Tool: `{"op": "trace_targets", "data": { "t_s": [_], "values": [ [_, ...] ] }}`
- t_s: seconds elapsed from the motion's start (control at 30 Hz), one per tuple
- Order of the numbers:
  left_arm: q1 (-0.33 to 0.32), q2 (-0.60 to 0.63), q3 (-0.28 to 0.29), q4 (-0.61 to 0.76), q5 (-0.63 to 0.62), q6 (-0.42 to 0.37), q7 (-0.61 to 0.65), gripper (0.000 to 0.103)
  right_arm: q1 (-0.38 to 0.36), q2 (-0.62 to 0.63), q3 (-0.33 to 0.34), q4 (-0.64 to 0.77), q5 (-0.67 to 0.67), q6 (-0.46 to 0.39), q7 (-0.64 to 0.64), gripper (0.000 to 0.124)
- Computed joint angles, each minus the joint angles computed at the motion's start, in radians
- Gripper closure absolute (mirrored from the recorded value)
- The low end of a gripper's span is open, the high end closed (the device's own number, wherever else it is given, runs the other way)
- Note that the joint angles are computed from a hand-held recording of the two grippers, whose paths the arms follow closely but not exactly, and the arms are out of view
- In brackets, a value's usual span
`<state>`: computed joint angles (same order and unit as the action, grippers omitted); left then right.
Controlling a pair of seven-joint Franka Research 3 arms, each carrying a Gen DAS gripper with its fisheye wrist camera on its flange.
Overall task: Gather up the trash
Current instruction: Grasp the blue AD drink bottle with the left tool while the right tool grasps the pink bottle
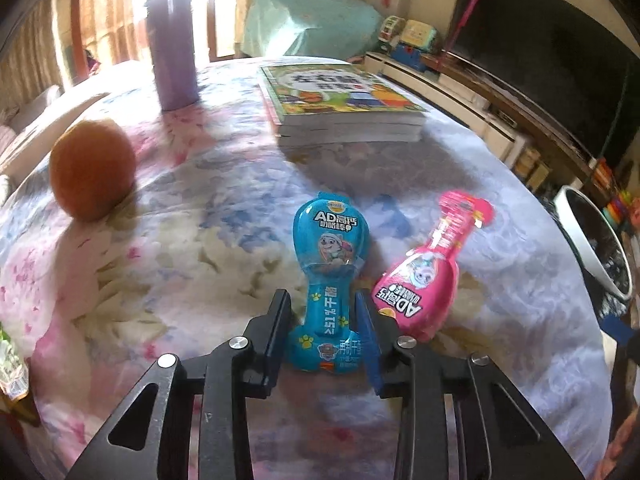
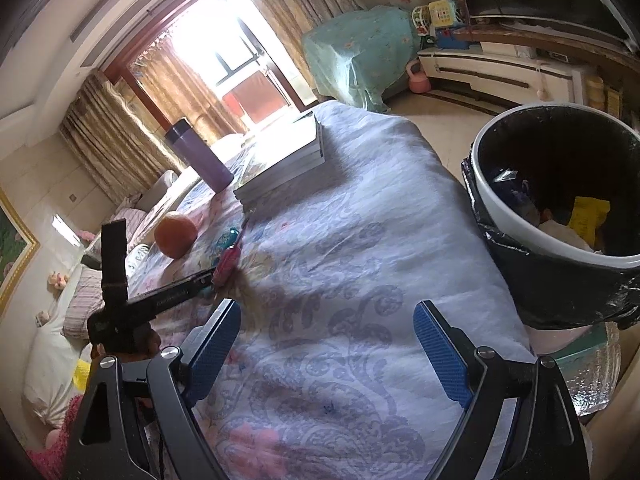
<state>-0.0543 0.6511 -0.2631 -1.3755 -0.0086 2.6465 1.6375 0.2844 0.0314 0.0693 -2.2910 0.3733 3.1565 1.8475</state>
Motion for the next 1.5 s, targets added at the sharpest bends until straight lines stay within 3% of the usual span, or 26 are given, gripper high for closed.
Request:
{"op": "trace_targets", "data": {
  "t_s": [0.1,0.27,0.47,0.77,0.8,0.9,0.93,1.2,1.23,1.3,1.33,1.5],
  "values": [
    [0.036,-0.017,-0.06,-0.031,-0.059,-0.015,0.057,0.081,-0.005,-0.002,0.003,-0.003,0.029,0.007,-0.019,0.034],
    [0.085,-0.066,-0.141,-0.119,-0.19,-0.025,0.174,0.081,-0.004,0.002,0.002,0.002,0.048,0.009,-0.044,0.034],
    [0.079,-0.129,-0.096,-0.215,-0.238,0.042,0.185,0.081,-0.009,0.031,0.016,0.039,0.086,-0.024,-0.096,0.035],
    [0.106,-0.185,-0.07,-0.299,-0.251,0.082,0.165,0.08,0.024,0.153,-0.001,0.198,-0.026,-0.114,-0.119,0.043],
    [0.106,-0.205,-0.071,-0.322,-0.253,0.09,0.164,0.079,0.037,0.176,-0.017,0.233,-0.07,-0.137,-0.116,0.043],
    [0.1,-0.213,-0.063,-0.335,-0.248,0.108,0.152,0.059,0.065,0.221,-0.053,0.302,-0.172,-0.189,-0.111,0.045],
    [0.1,-0.212,-0.062,-0.337,-0.247,0.115,0.149,0.056,0.067,0.24,-0.057,0.333,-0.198,-0.215,-0.12,0.048],
    [0.043,-0.186,-0.011,-0.318,-0.133,0.148,0.064,0.058,0.107,0.327,-0.11,0.447,-0.345,-0.338,-0.085,0.065],
    [0.035,-0.184,-0.004,-0.318,-0.113,0.154,0.046,0.06,0.117,0.327,-0.119,0.445,-0.369,-0.337,-0.069,0.074],
    [0.024,-0.183,0.005,-0.316,-0.076,0.155,0.019,0.069,0.117,0.321,-0.117,0.438,-0.387,-0.336,-0.058,0.076],
    [0.03,-0.183,-0.003,-0.315,-0.072,0.153,0.019,0.076,0.108,0.316,-0.107,0.431,-0.38,-0.333,-0.063,0.076],
    [0.076,-0.193,-0.06,-0.326,-0.115,0.136,0.054,0.081,0.064,0.259,-0.058,0.352,-0.296,-0.282,-0.089,0.076]
  ]
}}
